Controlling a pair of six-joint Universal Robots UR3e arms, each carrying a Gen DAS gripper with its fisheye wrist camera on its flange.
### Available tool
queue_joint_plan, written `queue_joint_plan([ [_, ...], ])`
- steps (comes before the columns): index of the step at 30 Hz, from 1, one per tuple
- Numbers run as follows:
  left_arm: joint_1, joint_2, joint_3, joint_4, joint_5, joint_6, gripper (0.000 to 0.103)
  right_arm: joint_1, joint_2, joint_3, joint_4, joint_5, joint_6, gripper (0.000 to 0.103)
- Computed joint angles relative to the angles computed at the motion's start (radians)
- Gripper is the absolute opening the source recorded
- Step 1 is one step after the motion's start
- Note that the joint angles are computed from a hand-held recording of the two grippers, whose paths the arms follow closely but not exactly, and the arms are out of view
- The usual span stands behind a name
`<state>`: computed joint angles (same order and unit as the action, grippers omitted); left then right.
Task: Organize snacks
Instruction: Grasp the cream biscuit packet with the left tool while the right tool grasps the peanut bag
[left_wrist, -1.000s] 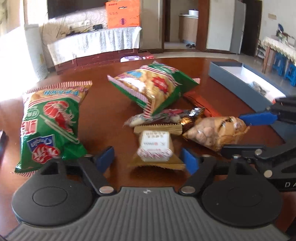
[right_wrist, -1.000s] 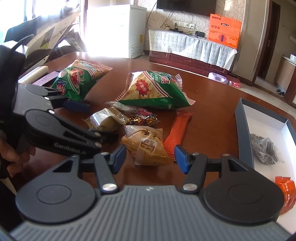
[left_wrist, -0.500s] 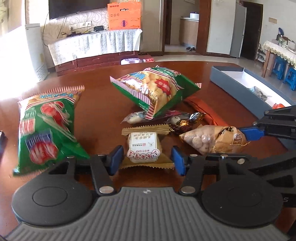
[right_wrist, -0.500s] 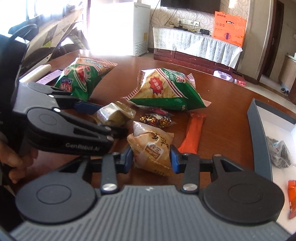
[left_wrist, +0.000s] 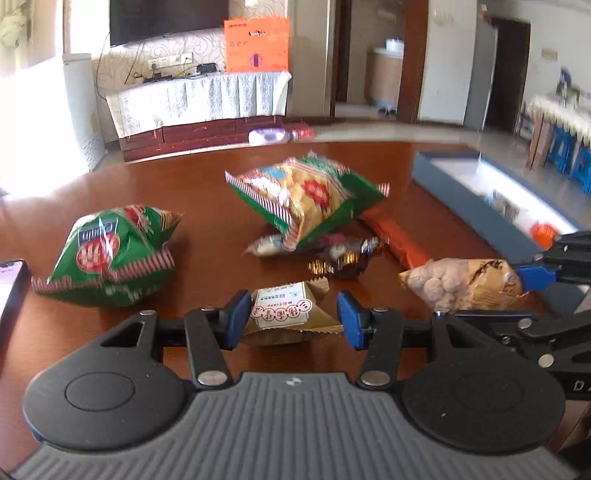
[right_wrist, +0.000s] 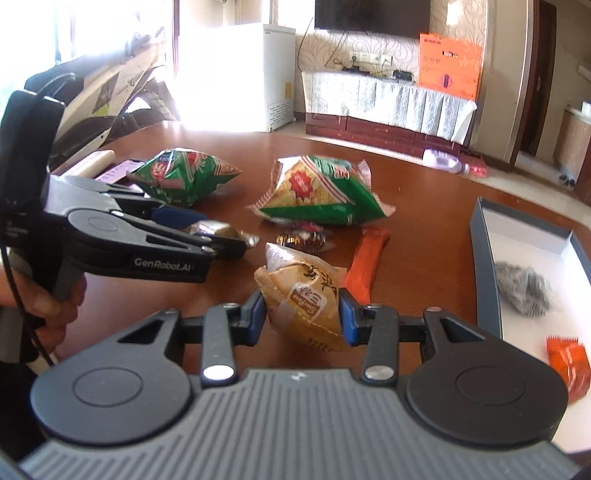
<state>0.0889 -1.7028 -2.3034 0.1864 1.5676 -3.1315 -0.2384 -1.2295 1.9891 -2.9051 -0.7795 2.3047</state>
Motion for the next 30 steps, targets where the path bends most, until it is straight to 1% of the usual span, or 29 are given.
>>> queue_joint_plan([
  [2, -0.027, -0.018, 0.019, -0.043, 0.047, 0.007, 0.058, 0.008, -0.003, 0.005, 0.016, -0.043, -0.024, 0.044],
  [4, -0.037, -0.029, 0.021, -0.041, 0.065, 0.009, 0.060, 0.018, 0.003, 0.008, 0.015, -0.084, -0.035, 0.045],
  [6, -0.028, -0.028, 0.017, -0.045, 0.062, 0.004, 0.070, 0.019, 0.009, 0.006, 0.022, -0.094, -0.036, 0.047],
  [7, -0.025, -0.030, 0.020, -0.051, 0.062, -0.003, 0.081, 0.018, 0.012, 0.006, 0.021, -0.089, -0.031, 0.053],
  [8, -0.021, -0.038, 0.021, -0.045, 0.061, -0.010, 0.084, 0.018, 0.016, 0.008, 0.012, -0.083, -0.024, 0.061],
  [10, -0.002, -0.045, 0.019, -0.035, 0.032, -0.013, 0.084, 0.030, 0.029, 0.015, -0.036, -0.090, -0.006, 0.070],
  [12, 0.010, -0.054, 0.026, -0.033, 0.008, -0.014, 0.084, 0.052, 0.048, 0.008, -0.073, -0.115, 0.009, 0.070],
  [13, 0.016, -0.056, 0.024, -0.027, -0.004, -0.012, 0.081, 0.060, 0.055, -0.003, -0.071, -0.124, 0.013, 0.070],
  [15, 0.011, -0.064, 0.024, -0.004, -0.011, -0.006, 0.060, 0.080, 0.071, -0.033, -0.042, -0.146, 0.014, 0.067],
  [16, 0.011, -0.060, 0.025, -0.009, -0.014, -0.005, 0.050, 0.082, 0.069, -0.040, -0.027, -0.144, 0.018, 0.054],
  [17, 0.018, -0.054, 0.021, -0.012, -0.027, -0.005, 0.049, 0.082, 0.063, -0.043, -0.020, -0.146, 0.016, 0.045],
  [20, 0.029, -0.041, 0.014, -0.017, -0.043, -0.013, 0.047, 0.069, 0.045, -0.028, -0.009, -0.136, 0.000, 0.045],
  [22, 0.027, -0.035, 0.013, -0.018, -0.040, -0.022, 0.046, 0.049, 0.026, 0.000, -0.043, -0.110, -0.003, 0.045],
  [25, -0.005, -0.039, 0.025, 0.002, 0.008, -0.027, 0.046, 0.012, -0.001, 0.030, -0.075, -0.059, 0.010, 0.045],
  [30, -0.051, -0.028, 0.053, 0.009, 0.059, -0.034, 0.046, -0.027, -0.024, 0.040, -0.083, -0.012, 0.019, 0.045],
])
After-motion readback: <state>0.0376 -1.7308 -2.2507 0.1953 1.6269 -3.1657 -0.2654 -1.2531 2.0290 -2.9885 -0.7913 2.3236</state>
